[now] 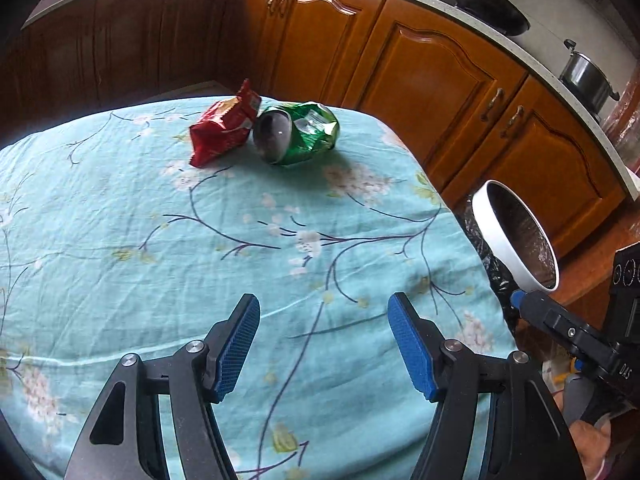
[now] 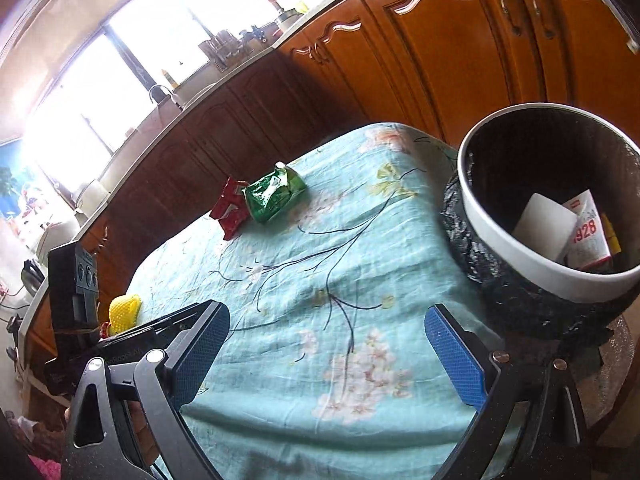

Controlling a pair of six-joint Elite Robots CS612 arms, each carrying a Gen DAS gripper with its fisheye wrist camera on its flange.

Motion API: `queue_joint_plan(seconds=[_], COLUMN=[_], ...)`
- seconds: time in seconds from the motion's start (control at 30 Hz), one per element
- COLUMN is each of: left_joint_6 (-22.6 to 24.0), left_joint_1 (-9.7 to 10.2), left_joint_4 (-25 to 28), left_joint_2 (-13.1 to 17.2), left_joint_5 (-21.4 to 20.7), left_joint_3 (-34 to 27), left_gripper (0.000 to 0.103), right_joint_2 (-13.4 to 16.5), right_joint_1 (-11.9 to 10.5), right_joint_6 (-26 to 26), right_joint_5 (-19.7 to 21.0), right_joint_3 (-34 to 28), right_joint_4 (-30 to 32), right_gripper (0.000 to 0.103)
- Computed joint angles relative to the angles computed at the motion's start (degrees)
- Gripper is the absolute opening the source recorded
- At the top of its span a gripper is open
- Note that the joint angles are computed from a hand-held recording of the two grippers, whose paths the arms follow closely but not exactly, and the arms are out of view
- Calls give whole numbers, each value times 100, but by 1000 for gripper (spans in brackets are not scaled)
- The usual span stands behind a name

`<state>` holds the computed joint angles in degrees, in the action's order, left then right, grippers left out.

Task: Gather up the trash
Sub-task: 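Move both grippers back from the bin toward the table, then grasp the red chip bag with the left gripper while the right gripper grasps the crushed green can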

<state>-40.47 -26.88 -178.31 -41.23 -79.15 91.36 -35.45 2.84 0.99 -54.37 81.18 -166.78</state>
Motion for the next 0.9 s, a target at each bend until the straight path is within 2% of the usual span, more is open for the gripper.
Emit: queue_joint_plan(seconds=[0.2,0.43,0.7,0.83,0.9], left_joint_6=[-166,-105,272,540,724], left_joint_1=[92,158,322,399,426], left_joint_4=[-89,33,437,660,838], left_joint_2=[-96,-106,67,245,354], left_joint_5=[143,431,574,645,704], left_joint_3=[190,155,-317,-688,-907], left_gripper=[66,66,66,66,66], right_joint_2=[117,282,607,868,1037], right_joint_1=[134,201,278,337,357], right_joint_6=[-225,-455,-526,-590,-647], right_joint_5=[111,201,79,15,134], right_joint_3=[-270,-648,-1321,-1860,-2189], right_joint_4=[392,796,938,1160,1348], right_gripper=[99,99,99,98,96])
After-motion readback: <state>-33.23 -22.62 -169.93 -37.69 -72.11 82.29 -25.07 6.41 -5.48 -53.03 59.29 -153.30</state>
